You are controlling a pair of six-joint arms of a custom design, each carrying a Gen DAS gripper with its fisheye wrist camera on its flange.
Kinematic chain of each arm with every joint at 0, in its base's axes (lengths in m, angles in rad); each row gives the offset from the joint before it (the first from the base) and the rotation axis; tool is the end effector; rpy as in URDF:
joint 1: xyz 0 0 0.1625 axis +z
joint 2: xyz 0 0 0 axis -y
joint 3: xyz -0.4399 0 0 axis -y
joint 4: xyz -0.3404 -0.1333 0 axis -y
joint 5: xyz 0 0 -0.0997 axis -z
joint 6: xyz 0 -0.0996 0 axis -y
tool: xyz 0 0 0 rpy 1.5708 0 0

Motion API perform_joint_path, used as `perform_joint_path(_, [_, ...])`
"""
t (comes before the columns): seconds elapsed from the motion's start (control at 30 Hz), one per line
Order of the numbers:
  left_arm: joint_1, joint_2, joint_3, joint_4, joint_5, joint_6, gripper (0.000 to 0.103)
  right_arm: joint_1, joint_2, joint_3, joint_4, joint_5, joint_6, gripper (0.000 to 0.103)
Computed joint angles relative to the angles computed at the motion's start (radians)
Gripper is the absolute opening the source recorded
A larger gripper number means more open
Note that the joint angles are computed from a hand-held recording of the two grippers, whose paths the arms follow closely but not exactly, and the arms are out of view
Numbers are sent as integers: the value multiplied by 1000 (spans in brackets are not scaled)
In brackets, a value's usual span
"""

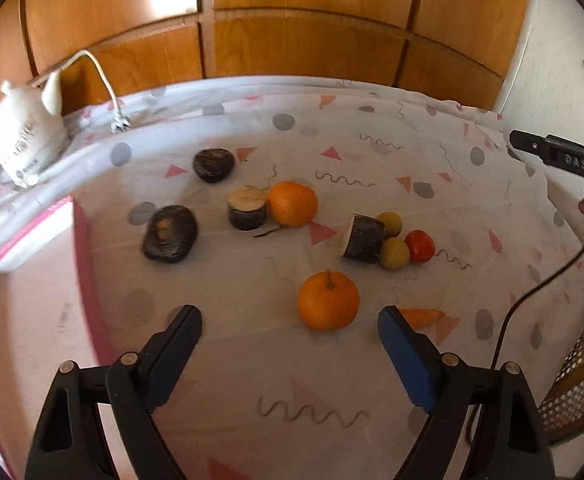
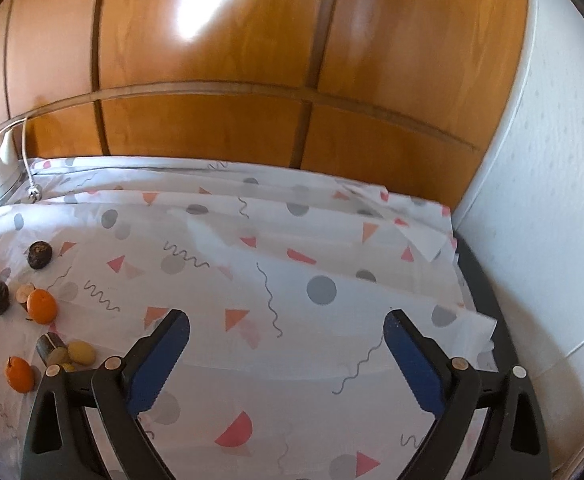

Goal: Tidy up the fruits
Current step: 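Move the left tool toward the tangerine with the stem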

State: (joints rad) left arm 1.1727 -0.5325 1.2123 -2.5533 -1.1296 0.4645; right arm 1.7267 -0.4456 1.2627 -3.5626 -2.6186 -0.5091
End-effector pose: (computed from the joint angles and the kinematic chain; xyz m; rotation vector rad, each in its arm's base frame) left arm -0.1348 -0.7740 0.1156 1.0318 2.4603 -0.3866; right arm 0.1573 -0.6983 0.1767 -0.0649 -1.8712 0.9679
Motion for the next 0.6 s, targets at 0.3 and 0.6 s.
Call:
perform_joint_path(0.3, [4,49,-70,70,3,-17,78,12,27,-32,-30,24,-126,99])
perform_joint_path(0.6, [15,81,-130,140,-13,-38,68,12,28,-26,2,37,-127,99])
